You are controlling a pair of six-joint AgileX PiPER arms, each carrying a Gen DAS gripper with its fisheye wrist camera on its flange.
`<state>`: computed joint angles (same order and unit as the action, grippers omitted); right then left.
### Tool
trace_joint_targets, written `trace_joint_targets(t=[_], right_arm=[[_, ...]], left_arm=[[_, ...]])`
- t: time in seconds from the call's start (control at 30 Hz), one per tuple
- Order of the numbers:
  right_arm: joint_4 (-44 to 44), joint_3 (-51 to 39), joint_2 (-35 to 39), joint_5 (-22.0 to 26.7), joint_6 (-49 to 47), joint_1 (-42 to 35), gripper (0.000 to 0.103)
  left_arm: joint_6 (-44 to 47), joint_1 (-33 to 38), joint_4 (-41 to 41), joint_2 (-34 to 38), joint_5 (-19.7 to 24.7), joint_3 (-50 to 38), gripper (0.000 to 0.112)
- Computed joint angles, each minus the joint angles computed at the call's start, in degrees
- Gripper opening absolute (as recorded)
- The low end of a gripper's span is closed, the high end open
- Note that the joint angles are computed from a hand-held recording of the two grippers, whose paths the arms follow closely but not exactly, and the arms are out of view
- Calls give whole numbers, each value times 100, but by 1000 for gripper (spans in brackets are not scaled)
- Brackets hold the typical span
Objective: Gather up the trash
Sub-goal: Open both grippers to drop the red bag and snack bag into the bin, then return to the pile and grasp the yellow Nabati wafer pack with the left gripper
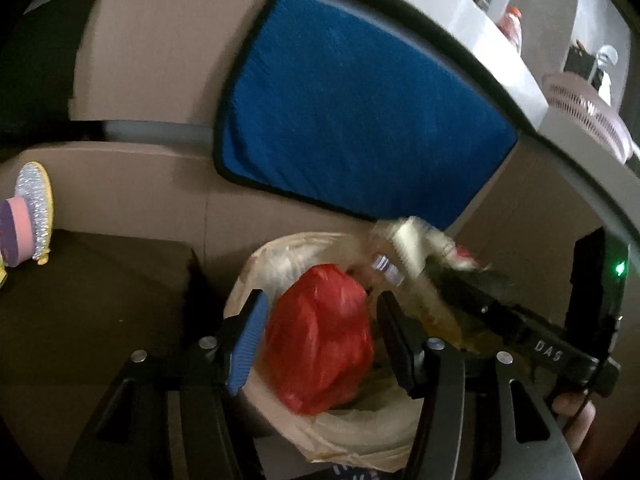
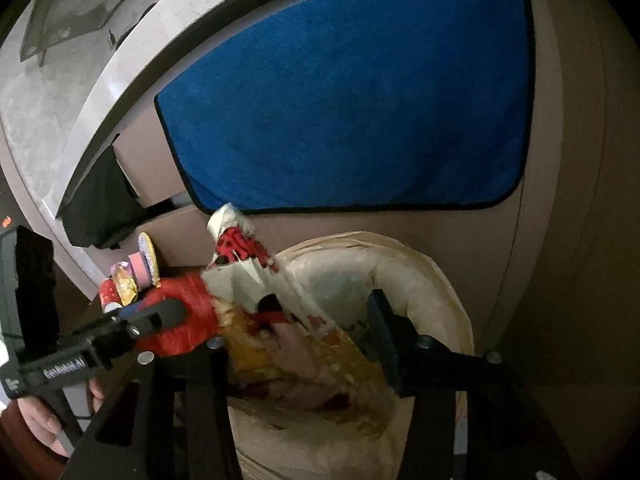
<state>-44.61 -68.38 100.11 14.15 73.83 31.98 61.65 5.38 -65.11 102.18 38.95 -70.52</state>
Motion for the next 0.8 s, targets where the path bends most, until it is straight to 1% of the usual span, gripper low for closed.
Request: trace_joint_targets(t=[0.07,0.13,0.17,0.2,0.27,0.37,0.43,0.6,0.7,0.8], right_arm=[[-344,74,-77,55,364,45,47],[-837,113,-145,212,852,132,47],[-1184,111,-174,389,1185,224,47],[-1497,141,-223,533,1492,306,47],[-1923,300,-391,570,1908,346,48],[-1926,320,-543,691,1870,438,48],[-1879,267,-602,834,1772,532,48],[-1904,146,-654,995,1767,730,48],[-1760,-39,-577,1124,1608,896,48],[-1601,-235,-430,1086,1424,1021,48]], left_arm=[[82,117,-131,-47,102,39,58],[113,274,-286,-97,303,84,58],[115,339,-346,-100,370,94,58],[100,415,-397,-132,410,112,58],[49,478,-399,-198,332,127,58],[62,645,-441,-313,301,225,58],[81,846,-453,-399,338,323,58],[238,1354,-380,-536,453,563,58],[479,1798,-404,-596,592,699,58],[740,2304,-398,-636,696,806,58]])
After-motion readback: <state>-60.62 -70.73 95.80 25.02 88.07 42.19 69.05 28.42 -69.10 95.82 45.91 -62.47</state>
